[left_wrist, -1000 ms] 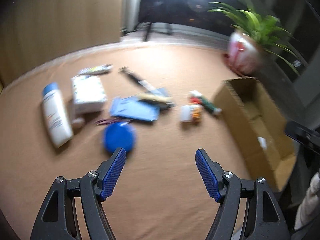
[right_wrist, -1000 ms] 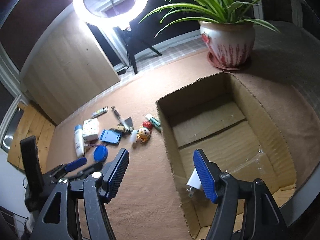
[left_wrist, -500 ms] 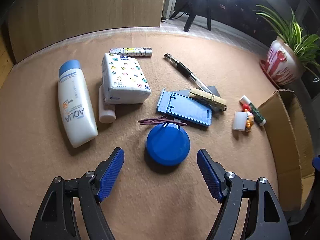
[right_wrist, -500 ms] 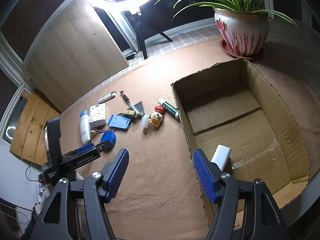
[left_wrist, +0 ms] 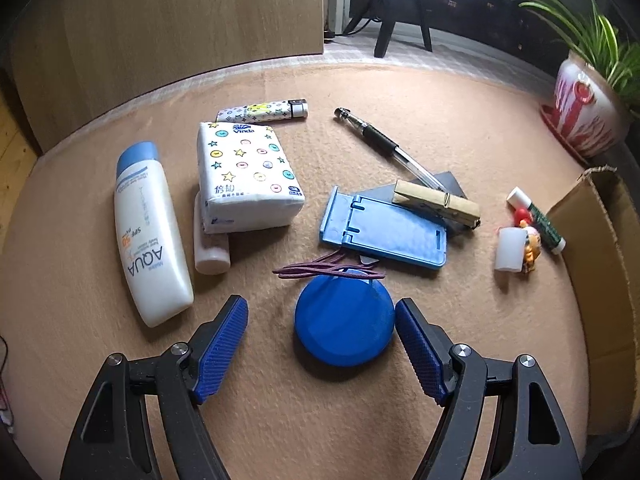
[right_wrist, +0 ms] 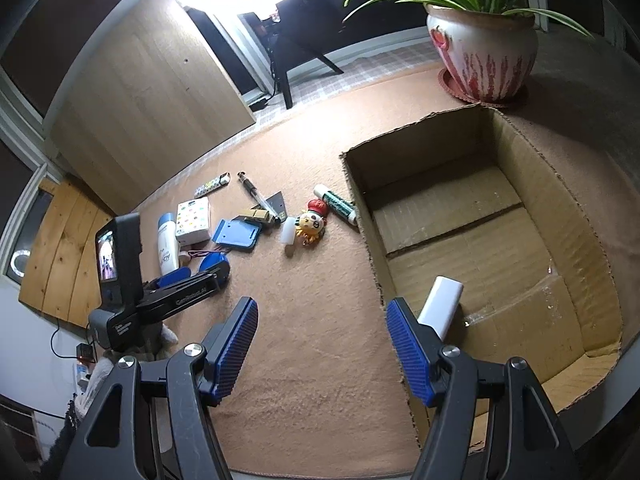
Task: Organize objects
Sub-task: 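Grasp the blue round case with the left gripper while the right grasps the blue stand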
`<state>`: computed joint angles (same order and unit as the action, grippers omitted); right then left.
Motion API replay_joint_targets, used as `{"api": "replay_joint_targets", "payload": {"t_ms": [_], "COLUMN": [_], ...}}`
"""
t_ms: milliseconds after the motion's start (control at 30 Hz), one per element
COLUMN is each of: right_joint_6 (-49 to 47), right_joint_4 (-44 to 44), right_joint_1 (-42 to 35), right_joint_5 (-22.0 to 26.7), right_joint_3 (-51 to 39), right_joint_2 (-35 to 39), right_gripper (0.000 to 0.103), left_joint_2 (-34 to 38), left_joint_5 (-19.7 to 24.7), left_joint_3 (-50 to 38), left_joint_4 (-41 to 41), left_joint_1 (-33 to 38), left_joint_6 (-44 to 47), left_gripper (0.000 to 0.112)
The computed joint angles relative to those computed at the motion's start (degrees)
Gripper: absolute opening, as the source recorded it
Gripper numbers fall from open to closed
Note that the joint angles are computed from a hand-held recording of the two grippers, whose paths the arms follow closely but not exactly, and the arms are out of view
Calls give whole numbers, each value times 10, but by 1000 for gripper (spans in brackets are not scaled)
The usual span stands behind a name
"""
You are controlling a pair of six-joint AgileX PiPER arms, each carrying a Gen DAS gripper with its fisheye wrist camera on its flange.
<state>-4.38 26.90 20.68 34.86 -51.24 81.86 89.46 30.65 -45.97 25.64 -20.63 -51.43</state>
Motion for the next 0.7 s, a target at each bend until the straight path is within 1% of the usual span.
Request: {"api": "replay_joint_targets", "payload": {"t_ms": [33,133,167,200,267,333,533,633,700], "right_joint_6": [0,5,8,11,14,5,-27,-74,-86], "right_joint_4": [-1,-6,-9,-13,-16,-10,2,36,49], "right_joint_1": [3,13,17,20,26,30,52,60,66], "right_joint_5": [0,-2,-3,-3,-4,-2,8,31,49], "right_joint_3": [-1,-7,-9,-12,-20,-29,-81,-135,-173], "right_joint_2": [1,7,11,14,24,35,85,134,170], "right_gripper": [63,63,63,63,63,63,63,63,63], "left_joint_2": [-1,-6,-7,-7,-13,-22,-60,-93,-116], "left_joint_5": [-3,-10,-10,-6,-19,-26,-37,-33,-26], "left_joint_3": [2,8,11,11,19,30,76,106,127], "left_joint_4": [-3,-17,-11,-9,-23,-34,-24,-37,-32], "left_joint_1": [1,6,4,5,17,25,28,35,35], "left_joint_6": [3,21,16,14,25,36,33,55,54], "left_gripper": [78,70,62,57,54,54,54,54,54]}}
